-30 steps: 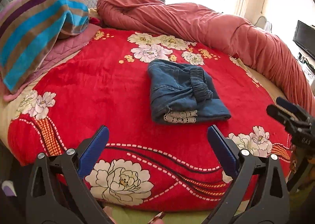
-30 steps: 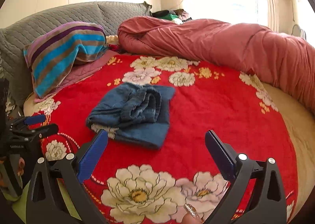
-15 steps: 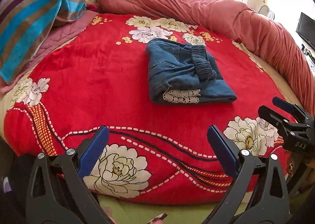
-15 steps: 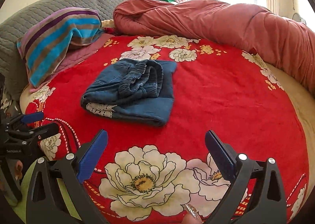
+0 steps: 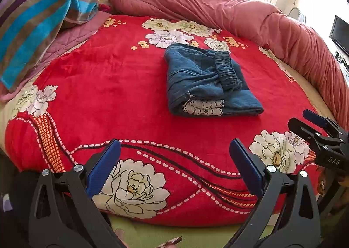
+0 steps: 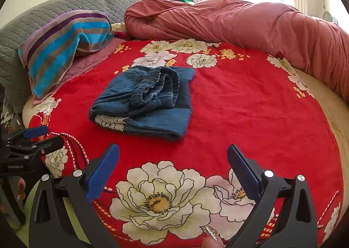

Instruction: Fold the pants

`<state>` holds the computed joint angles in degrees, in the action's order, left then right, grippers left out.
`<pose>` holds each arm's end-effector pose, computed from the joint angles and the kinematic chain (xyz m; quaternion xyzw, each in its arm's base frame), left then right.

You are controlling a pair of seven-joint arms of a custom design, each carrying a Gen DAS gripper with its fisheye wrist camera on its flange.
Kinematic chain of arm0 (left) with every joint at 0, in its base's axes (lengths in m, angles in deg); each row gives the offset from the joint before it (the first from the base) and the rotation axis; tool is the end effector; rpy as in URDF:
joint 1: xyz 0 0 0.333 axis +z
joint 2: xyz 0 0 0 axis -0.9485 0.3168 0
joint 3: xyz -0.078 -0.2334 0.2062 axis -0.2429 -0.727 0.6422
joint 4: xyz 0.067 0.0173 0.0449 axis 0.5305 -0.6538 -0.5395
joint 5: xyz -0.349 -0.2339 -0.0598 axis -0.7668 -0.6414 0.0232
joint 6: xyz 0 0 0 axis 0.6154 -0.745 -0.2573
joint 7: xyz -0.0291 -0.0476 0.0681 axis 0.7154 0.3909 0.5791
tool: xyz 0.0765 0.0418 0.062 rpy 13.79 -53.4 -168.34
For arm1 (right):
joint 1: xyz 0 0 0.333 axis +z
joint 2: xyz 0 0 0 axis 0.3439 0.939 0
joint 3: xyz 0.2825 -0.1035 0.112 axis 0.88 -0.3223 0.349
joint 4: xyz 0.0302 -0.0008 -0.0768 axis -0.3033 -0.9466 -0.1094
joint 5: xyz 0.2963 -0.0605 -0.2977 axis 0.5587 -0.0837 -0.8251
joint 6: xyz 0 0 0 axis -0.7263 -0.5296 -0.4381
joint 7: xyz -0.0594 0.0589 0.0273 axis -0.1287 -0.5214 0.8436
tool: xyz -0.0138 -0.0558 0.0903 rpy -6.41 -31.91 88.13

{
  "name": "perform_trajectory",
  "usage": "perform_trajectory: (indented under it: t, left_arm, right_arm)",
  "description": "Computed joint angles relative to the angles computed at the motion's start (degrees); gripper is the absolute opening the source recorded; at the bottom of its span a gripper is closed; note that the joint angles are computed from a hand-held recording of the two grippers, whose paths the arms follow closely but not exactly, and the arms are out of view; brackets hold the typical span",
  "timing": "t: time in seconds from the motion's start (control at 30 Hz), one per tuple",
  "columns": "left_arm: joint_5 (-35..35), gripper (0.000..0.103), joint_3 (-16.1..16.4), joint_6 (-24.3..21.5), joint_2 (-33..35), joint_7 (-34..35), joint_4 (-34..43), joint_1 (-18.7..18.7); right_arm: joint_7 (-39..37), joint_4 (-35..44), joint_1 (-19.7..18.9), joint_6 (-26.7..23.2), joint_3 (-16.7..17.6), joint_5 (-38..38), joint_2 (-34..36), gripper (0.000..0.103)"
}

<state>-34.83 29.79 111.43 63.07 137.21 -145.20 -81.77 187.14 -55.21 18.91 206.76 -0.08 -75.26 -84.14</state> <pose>0.6486 -0.2798 0.5388 -0.4608 0.8096 -0.3436 0.1189 0.5352 0.0855 0.5248 -0.5414 0.7274 -0.3014 0.2949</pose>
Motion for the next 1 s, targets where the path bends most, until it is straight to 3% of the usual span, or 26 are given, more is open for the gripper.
perform_trajectory:
  t: [1.0]
  left_arm:
    - [1.8,0.093,0.3,0.1,-0.2,-1.7,-0.1,-0.1]
  right_arm:
    - [-1.3,0.0,0.4,-0.5,-0.2,1.2,0.0,0.098]
